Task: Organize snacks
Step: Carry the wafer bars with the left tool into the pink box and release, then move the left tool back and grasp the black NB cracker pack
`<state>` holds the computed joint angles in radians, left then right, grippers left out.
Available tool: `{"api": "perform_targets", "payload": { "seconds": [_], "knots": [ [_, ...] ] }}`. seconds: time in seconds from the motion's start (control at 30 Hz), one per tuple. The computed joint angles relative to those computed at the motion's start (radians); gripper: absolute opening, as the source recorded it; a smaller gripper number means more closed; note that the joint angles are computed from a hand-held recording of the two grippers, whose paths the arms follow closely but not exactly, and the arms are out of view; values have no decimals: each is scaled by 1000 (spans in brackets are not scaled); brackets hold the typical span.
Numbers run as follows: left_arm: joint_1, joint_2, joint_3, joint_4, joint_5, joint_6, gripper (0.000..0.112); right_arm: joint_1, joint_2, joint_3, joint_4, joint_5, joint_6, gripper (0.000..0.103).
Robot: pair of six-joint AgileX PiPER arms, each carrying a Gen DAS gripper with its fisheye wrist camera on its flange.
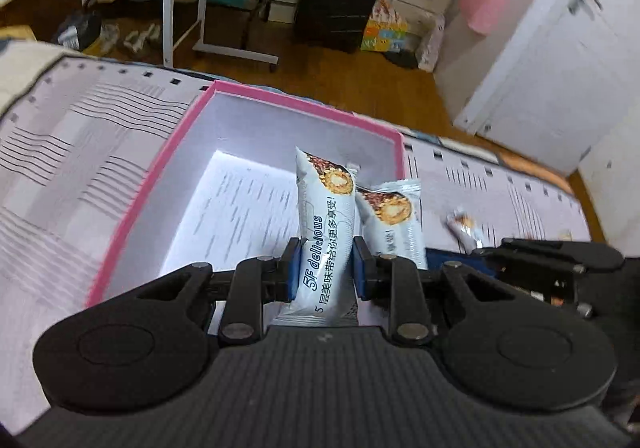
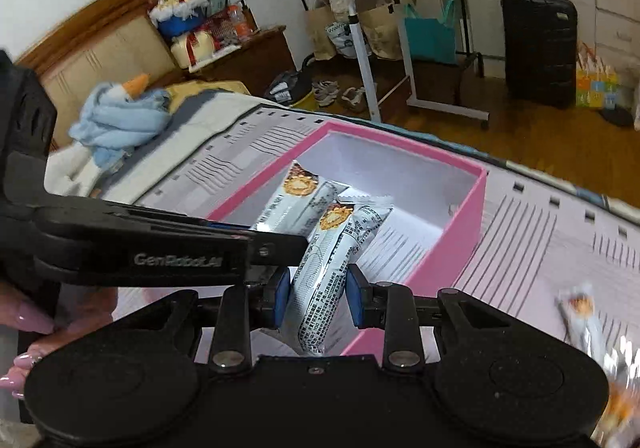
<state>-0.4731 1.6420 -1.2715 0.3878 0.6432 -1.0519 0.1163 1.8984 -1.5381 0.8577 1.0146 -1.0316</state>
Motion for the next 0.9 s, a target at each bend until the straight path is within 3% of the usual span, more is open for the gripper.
{"api": "perform_targets", "payload": {
  "seconds": [0.1,0.2,0.3,0.43,0.5,0.6,0.67,0.73,0.9],
  "knots": [
    [99,97,-32,-149,-94,50,25,28,89,-71,-7,-54,-45,35],
    [160,212,-124,-304,-87,162,25,42,194,-198,-73,-37,43,35],
    [184,277,-161,-323,-107,173,25,85,205,-223,-137,-97,24,35],
    [207,313,-174,-364,-104,202,25,135,221,-264,-240,-104,74,36],
    [211,330,-196,-378,-63,223,28,159,193,-208,-271,-163,47,38],
    [219,329,-195,-395,-38,227,42,177,119,-38,-205,-321,-99,59],
    [221,305,-165,-403,-50,223,46,177,65,48,-156,-384,-155,60],
    [218,263,-127,-394,-61,217,47,152,9,106,-90,-377,-190,61],
    [151,113,-62,-251,-3,178,47,-16,-145,207,98,-191,-257,61]
  ]
}}
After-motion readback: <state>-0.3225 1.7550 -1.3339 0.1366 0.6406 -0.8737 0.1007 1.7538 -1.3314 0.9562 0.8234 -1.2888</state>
